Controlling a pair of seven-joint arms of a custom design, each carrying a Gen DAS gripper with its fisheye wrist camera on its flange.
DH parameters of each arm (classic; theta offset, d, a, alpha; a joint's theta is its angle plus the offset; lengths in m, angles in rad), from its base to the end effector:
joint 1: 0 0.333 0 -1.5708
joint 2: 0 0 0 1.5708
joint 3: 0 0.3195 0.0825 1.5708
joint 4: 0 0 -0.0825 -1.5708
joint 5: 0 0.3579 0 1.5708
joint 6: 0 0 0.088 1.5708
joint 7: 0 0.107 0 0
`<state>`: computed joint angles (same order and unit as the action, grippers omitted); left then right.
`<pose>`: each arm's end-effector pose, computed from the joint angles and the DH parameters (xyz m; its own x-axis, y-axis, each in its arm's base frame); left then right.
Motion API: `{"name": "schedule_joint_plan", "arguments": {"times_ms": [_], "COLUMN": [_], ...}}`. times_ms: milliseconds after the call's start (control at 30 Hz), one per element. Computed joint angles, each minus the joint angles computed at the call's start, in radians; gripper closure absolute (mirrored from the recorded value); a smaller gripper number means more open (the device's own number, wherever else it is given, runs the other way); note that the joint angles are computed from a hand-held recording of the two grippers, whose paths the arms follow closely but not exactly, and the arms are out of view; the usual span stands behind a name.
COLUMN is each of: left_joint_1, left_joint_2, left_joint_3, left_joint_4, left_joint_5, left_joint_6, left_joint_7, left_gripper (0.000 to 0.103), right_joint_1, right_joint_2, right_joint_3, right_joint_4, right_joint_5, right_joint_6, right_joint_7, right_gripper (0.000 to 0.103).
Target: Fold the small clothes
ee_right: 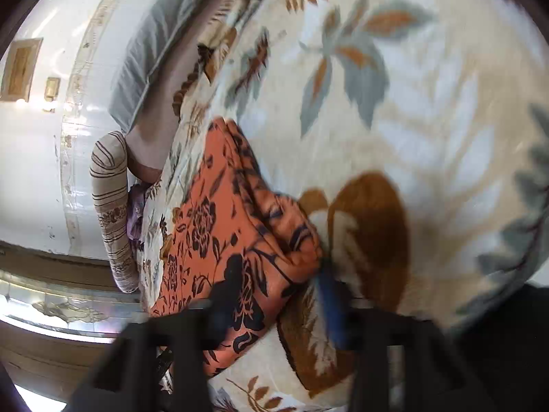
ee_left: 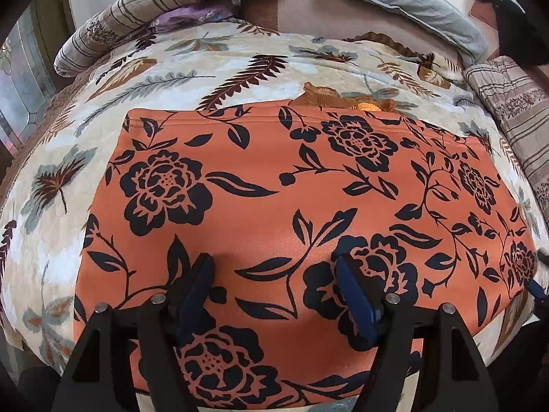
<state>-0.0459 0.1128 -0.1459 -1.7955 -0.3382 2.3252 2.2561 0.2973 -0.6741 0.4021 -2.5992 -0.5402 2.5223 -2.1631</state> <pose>0.5953 -0.1176 0.5401 -0.6425 -0.7659 0.0230 -0.6746 0.5512 -0.4910 0.2706 0.2580 0.5251 -0.6789 -0.1029 -0.7270 -0.0224 0.9926 -0.1196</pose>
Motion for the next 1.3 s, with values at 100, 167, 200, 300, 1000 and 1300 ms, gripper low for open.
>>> {"name": "schedule_joint_plan", "arguments": {"times_ms": [100, 167, 200, 300, 1000, 1300], "left_joint_1": [0.000, 0.000, 0.000, 0.000, 0.000, 0.001], "left_joint_2": [0.001, 0.003, 0.004, 0.007, 0.019, 0.023], "left_joint_3": [0.000, 0.000, 0.000, 0.000, -0.003, -0.002], "left_joint_4": [0.002, 0.004, 0.005, 0.009, 0.018, 0.021], "left_joint_5": [0.000, 0.000, 0.001, 0.001, 0.007, 0.004], "left_joint_6": [-0.004, -0.006, -0.007, -0.011, -0.012, -0.016], "left_joint_7": [0.000, 0.000, 0.002, 0.002, 0.012, 0.018], "left_gripper": [0.028, 0.028, 0.028, 0.028, 0.023, 0.023], "right_joint_1": [0.026, 0.041, 0.045, 0.064, 0.166, -0.126], "right_joint_2": [-0.030, -0.041, -0.036, 0.013, 0.332, 0.308], "right_joint_3": [-0.025, -0.083, -0.121, -0.269, -0.630, -0.370], "right_joint_4": [0.042, 0.048, 0.040, 0.025, 0.147, 0.126], "right_joint_5": [0.013, 0.010, 0.010, 0.044, 0.503, 0.382], "right_joint_6": [-0.129, -0.140, -0.108, 0.028, 0.275, 0.257], "right_joint_7": [-0.096, -0.208, -0.268, -0.510, -1.385, -1.158], "right_gripper": [0.034, 0.034, 0.034, 0.034, 0.092, 0.088]}}
